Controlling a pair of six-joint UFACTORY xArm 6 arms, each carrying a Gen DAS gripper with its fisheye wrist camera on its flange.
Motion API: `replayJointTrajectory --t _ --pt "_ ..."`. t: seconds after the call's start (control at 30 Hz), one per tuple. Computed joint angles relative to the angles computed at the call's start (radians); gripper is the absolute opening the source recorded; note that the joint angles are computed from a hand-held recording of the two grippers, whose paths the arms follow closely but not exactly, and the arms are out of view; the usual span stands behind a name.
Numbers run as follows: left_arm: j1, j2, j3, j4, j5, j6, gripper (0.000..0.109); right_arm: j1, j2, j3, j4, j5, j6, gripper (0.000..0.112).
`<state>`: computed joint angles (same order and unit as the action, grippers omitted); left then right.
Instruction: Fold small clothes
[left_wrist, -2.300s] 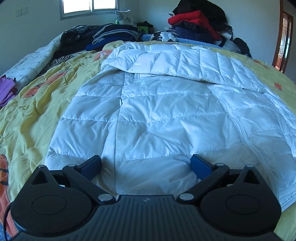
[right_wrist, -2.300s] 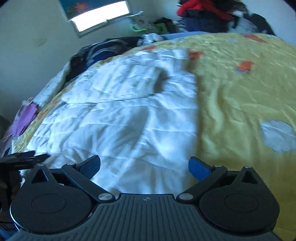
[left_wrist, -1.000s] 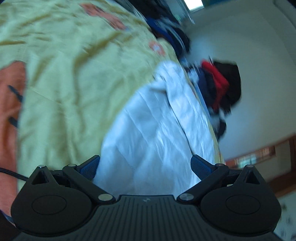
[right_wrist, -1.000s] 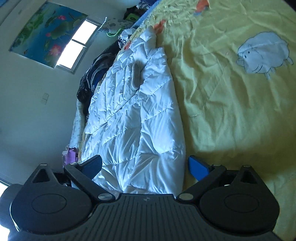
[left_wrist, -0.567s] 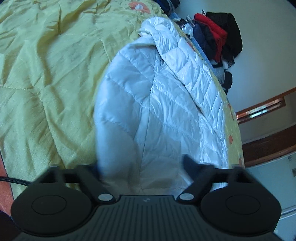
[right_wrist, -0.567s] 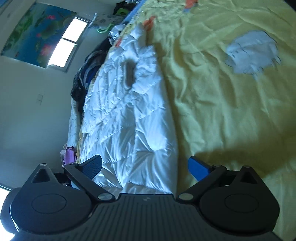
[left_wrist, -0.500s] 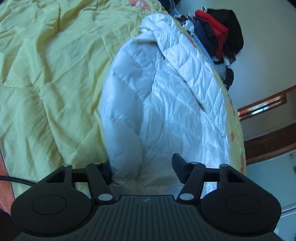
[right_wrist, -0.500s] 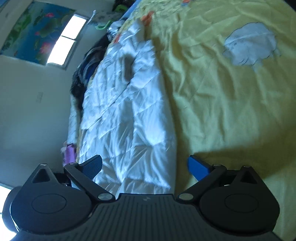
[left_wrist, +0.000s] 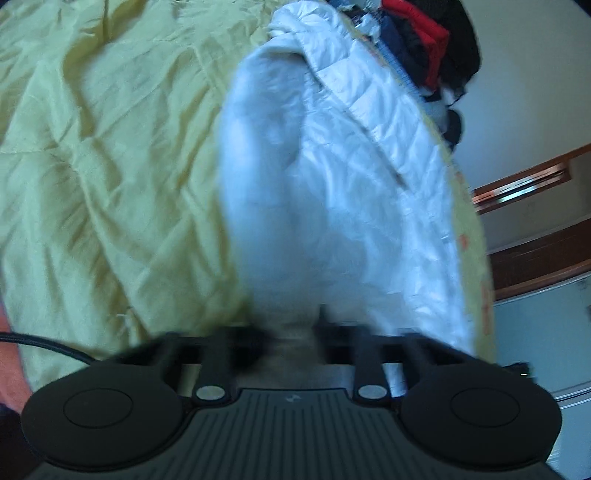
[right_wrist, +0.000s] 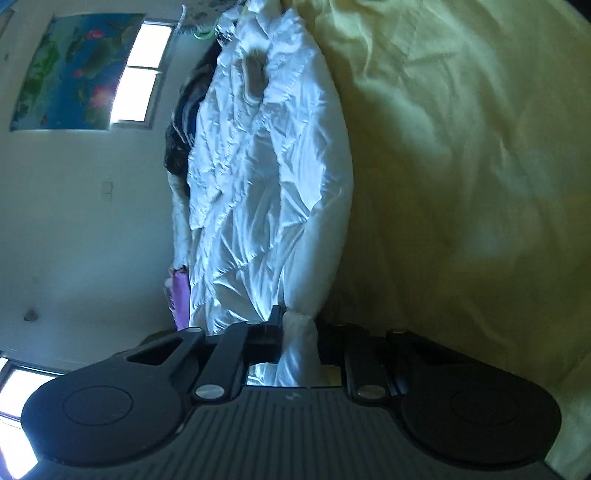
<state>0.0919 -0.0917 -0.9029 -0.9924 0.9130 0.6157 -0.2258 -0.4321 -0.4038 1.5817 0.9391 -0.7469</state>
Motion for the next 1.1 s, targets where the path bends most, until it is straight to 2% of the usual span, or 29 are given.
replayJointTrajectory --t 0.13,0.23,0.3,0.4,0.47,0.5,0.57,0.7,0.87,1.0,1.1 --pt "0.012 -0.038 0.026 -0.043 0.008 0.059 0.009 -0.012 -0.064 0.032 0.047 0.029 -0.079 0.012" --pt "0.05 -0.09 0.05 -0.114 0.062 0.131 0.008 -0.043 -0.116 0.046 0.024 0.071 -0.072 0.012" --pt "0.075 -0.122 0.056 -0.125 0.098 0.152 0.008 -0.092 -0.149 0.058 -0.004 0.136 -0.056 0.012" --pt "0.115 -0.152 0.053 -0.153 0.155 0.192 0.008 -0.194 -0.195 0.075 -0.034 0.283 -0.05 0.012" --pt "0.14 -0.143 0.032 -0.223 0.177 0.217 0.008 -0.236 -0.215 0.08 -0.002 0.337 -0.056 0.012" --pt "0.144 -0.122 0.01 -0.267 0.182 0.22 0.008 -0.242 -0.204 0.069 0.021 0.346 -0.065 0.012" --pt "0.12 -0.066 -0.045 -0.367 0.137 0.215 0.008 -0.254 -0.129 0.004 0.073 0.371 -0.111 0.012" --pt "0.065 0.102 -0.219 -0.51 0.039 0.137 0.008 -0.205 0.081 -0.198 0.194 0.341 -0.204 0.013" --pt "-0.042 0.373 -0.562 -0.514 -0.104 0.017 0.008 -0.124 0.422 -0.563 0.323 0.243 -0.247 0.013" --pt "-0.102 0.684 -0.97 -0.396 -0.19 -0.192 0.008 -0.04 0.737 -0.944 0.361 0.046 -0.129 0.013" --pt "-0.142 0.918 -1.284 -0.162 -0.261 -0.447 0.008 0.018 0.939 -1.207 0.274 -0.136 -0.01 0.013"
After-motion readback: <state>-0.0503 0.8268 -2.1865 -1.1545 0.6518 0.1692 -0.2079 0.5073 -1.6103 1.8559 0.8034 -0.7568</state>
